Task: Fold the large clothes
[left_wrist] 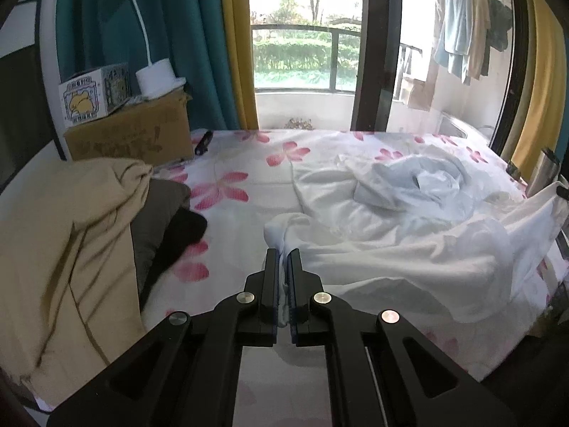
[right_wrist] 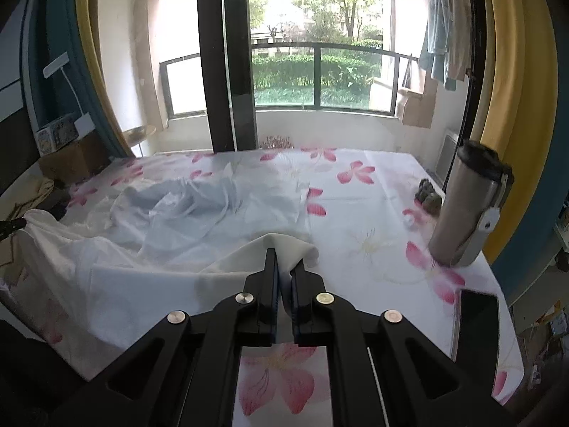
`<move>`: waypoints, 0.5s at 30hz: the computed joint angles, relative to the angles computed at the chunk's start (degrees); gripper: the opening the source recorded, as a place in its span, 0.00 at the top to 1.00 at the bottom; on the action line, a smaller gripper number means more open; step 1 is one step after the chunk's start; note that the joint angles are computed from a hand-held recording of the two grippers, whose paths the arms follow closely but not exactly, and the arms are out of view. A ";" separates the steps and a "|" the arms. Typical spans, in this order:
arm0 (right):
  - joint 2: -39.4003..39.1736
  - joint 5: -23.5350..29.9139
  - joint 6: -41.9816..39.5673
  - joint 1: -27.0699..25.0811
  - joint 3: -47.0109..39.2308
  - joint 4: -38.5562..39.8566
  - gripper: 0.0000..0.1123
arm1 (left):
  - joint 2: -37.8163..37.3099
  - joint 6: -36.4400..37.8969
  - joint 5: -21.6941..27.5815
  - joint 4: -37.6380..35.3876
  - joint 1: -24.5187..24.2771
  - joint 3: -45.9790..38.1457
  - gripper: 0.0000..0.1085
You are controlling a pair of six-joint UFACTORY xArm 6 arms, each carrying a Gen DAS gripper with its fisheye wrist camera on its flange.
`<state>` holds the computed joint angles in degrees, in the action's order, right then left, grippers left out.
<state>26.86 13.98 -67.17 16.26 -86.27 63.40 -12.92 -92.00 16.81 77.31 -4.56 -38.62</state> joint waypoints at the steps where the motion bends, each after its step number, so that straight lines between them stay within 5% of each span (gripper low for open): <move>1: 0.64 0.11 0.75 -0.06 -1.08 -0.60 0.95 | 0.59 0.07 -0.13 0.24 0.33 -0.86 0.95; 15: 15.41 4.79 15.93 -1.73 -23.72 -14.46 0.95 | 12.68 0.70 -1.15 2.48 3.76 -14.57 0.95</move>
